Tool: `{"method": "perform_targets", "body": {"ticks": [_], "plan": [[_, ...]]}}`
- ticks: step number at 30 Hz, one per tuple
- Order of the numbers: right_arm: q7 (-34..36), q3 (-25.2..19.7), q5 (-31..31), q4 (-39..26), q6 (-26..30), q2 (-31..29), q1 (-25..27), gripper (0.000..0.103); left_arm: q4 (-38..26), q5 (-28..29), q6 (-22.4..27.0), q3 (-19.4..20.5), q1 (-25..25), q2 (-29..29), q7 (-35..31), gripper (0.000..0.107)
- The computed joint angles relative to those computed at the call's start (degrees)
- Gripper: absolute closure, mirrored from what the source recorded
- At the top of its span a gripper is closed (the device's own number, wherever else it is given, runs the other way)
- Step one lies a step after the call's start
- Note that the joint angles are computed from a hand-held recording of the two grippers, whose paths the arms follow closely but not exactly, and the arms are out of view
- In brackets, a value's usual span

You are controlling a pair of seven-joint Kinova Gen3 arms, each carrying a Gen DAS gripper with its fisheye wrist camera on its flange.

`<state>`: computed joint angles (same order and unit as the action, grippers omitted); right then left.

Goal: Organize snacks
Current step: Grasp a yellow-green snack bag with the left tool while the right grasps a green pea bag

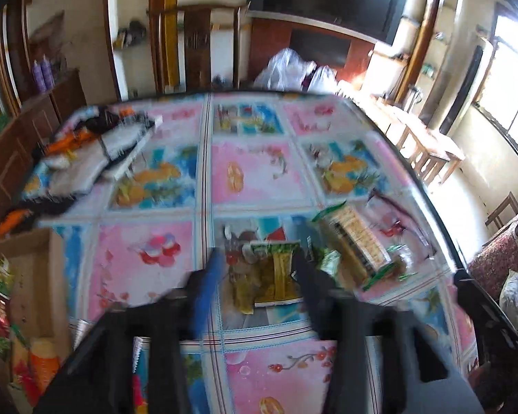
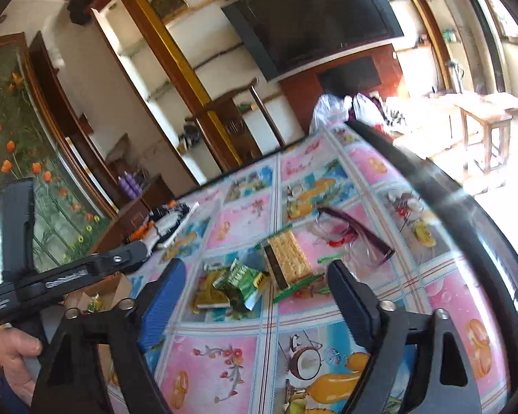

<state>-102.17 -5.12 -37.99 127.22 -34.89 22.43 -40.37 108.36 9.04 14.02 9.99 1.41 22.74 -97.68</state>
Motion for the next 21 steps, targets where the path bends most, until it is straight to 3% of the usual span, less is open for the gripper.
{"method": "perform_targets", "body": {"ticks": [2, 5, 6, 9, 14, 18, 19, 21], "plan": [[-2.61, -0.97, 1.86, 0.46, 0.07, 0.23, 2.12, 0.021, -3.51, 1.9, 3.7, 0.46, -0.83, 3.65, -0.2, 0.079], [-5.24, -0.94, 1.94, 1.84, -1.29, -0.01, 2.4, 0.021, -6.5, 2.32, 5.97, 0.83, -1.16, 7.15, 0.3, 0.055], [-6.12, -1.12, 2.45, 2.01, -1.29, -0.04, 2.71, 0.021, -6.89, 2.44, 5.62, -0.19, -0.08, 7.91, 1.14, 0.053], [-9.7, -2.28, 6.6, 2.44, -1.1, -0.08, 4.65, 0.021, -8.9, 1.67, 6.9, -1.18, 1.42, 9.83, 2.3, 0.053], [-11.24, -2.06, 8.21, 3.1, -2.27, -0.39, 4.38, 0.021, -9.66, 0.95, 4.69, -1.18, 2.57, 11.4, 3.26, 0.053], [-10.67, -1.62, 7.81, 2.97, -1.93, -0.48, 3.75, 0.021, -7.41, -3.44, -0.26, -6.29, 9.04, 10.99, 6.09, 0.053], [-10.54, -1.54, 7.68, 2.94, -1.77, -0.52, 3.63, 0.021, -6.56, -3.96, -1.46, -6.22, 9.07, 10.76, 6.27, 0.054], [-10.58, -1.53, 7.63, 3.0, -1.79, -0.56, 3.56, 0.021, -4.52, -4.97, -3.72, -6.15, 8.91, 9.97, 6.49, 0.067]]}}
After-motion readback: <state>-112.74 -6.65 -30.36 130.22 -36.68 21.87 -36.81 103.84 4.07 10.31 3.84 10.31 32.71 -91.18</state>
